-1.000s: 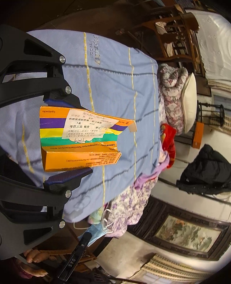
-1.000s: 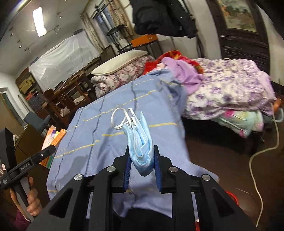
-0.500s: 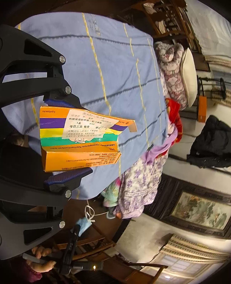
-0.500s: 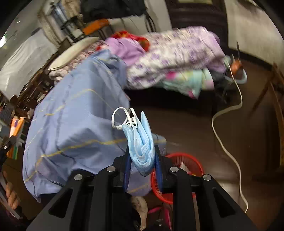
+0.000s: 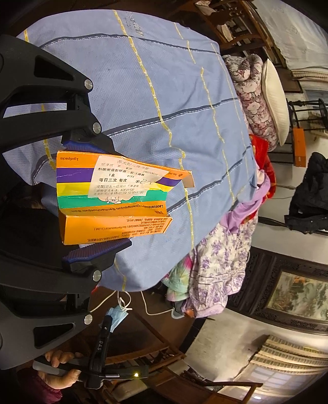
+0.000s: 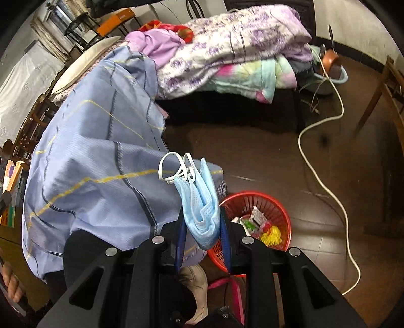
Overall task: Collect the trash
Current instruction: 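Drop the face mask into the red basket while the left tool carries the box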
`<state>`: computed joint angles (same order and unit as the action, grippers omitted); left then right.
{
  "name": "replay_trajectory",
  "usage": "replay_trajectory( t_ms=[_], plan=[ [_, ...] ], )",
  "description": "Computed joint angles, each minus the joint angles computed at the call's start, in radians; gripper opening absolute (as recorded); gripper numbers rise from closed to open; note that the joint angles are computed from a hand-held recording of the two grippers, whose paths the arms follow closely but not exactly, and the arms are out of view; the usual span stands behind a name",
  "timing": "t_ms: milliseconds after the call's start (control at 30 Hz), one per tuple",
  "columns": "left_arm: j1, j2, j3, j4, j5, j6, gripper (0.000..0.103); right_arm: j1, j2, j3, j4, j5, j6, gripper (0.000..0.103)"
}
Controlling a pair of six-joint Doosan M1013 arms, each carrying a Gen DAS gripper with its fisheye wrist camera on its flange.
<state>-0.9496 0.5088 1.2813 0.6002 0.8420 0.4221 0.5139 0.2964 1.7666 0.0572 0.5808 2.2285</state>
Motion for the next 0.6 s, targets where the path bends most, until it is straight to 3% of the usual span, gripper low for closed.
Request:
replay_trajectory(
  t_ms=[600],
  plan=[
    [0.014,0.013,-0.012,-0.015,0.037,-0.008,0.057,-0.016,0.034,-0.001,0.098,0.034,-0.045,0.025]
  ],
)
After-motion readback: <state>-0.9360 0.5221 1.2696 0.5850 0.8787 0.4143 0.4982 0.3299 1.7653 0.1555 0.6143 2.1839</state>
